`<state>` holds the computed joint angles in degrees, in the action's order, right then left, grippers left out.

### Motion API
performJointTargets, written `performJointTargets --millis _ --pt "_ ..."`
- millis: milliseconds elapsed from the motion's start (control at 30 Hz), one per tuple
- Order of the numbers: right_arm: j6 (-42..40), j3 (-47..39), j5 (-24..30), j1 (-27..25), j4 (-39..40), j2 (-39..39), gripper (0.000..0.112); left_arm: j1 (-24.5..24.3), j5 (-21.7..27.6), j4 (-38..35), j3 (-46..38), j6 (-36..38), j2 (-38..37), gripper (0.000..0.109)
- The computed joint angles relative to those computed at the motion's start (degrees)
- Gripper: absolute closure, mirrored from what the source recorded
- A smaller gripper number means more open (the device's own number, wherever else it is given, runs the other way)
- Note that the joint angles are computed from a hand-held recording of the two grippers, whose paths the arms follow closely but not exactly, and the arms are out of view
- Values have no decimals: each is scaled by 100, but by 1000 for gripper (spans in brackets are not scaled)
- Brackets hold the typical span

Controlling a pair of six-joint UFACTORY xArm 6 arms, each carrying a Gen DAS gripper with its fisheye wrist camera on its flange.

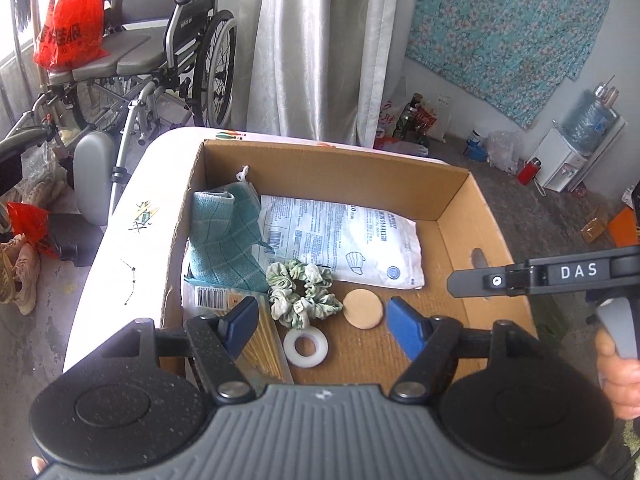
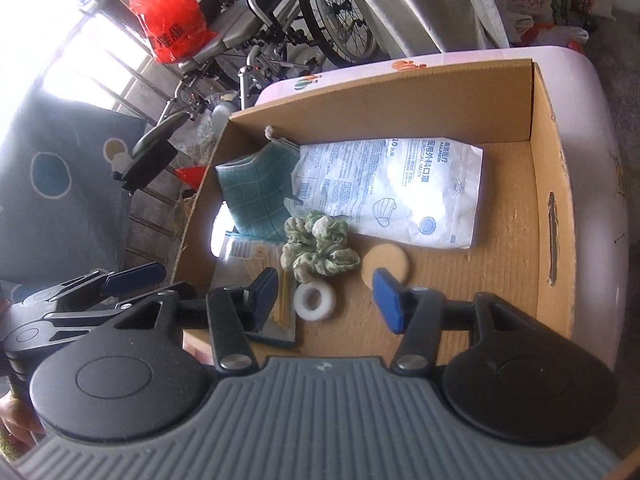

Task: Organize soft objects
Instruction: 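Move both tools out of the box back over the table items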

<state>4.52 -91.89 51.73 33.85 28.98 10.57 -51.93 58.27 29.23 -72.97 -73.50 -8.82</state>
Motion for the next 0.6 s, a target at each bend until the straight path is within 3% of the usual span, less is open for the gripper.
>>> performJointTargets --millis 200,400,600 --pt "-268 1561 -482 16 150 -1827 58 -900 331 425 73 -482 -347 34" --pt "-155 3294 -830 -5 101 -3798 54 -1698 313 777 318 -1192 -420 30" --pt "548 4712 -914 30 -549 -5322 46 -2069 -494 1064 799 -2171 -333 30"
